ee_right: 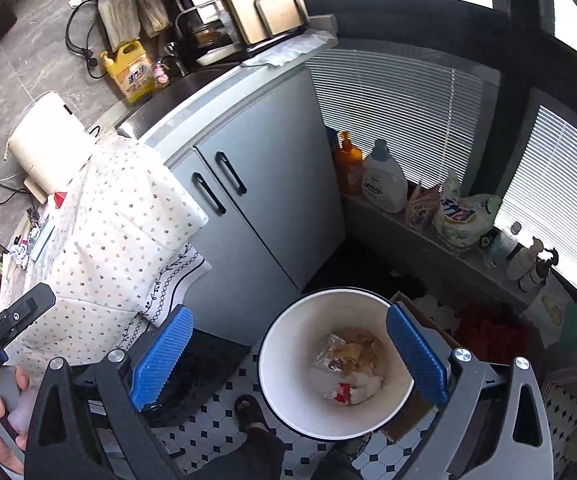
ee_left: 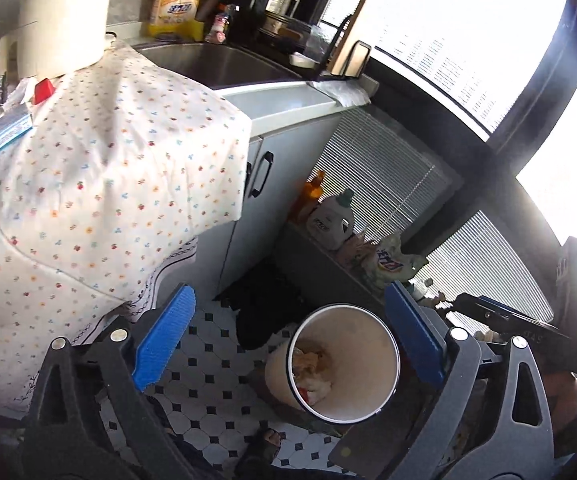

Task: Collect trash
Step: 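Return both tools from the bin to the counter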

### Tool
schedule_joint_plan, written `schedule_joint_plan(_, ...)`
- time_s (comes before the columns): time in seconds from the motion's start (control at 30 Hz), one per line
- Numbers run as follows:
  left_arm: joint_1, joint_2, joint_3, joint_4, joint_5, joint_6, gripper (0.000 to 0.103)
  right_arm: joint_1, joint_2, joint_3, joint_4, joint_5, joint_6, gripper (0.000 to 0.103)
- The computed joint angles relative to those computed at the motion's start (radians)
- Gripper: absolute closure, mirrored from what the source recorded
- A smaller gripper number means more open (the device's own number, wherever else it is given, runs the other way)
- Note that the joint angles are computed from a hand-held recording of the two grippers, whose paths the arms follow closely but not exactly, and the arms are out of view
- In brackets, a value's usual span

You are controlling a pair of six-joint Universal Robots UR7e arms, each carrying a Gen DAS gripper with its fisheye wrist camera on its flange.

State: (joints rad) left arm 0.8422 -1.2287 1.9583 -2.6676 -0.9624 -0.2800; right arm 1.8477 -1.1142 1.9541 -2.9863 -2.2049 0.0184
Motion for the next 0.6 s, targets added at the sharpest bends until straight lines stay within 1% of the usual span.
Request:
schedule_joint_plan(0.2, 0.009, -0.098, 0.027, -0.021, 0.124, 0.003, 0.008, 0.072, 0.114, -0.12, 0.002, 0.032, -0.054, 0.008)
schedule_joint_plan(0.43, 0.045, -0.193, 0.028, -0.044, 0.219, 0.04, 0.008, 0.147, 0.259, -0.266, -0.034, 0.06, -0.142, 0.008)
schedule_joint_plan(0.5, 0.059, -0.214, 0.023, -0.046, 0.246, 0.056, 0.008, 0.161, 0.297, -0.304, -0.036, 0.072, -0.145, 0.008)
schedule_joint_plan(0.6, 0.082, -0.235, 0.01, -0.065, 0.277, 0.088, 0.008, 0.18, 0.353, -0.369, -0.009, 0.085, -0.133, 0.008)
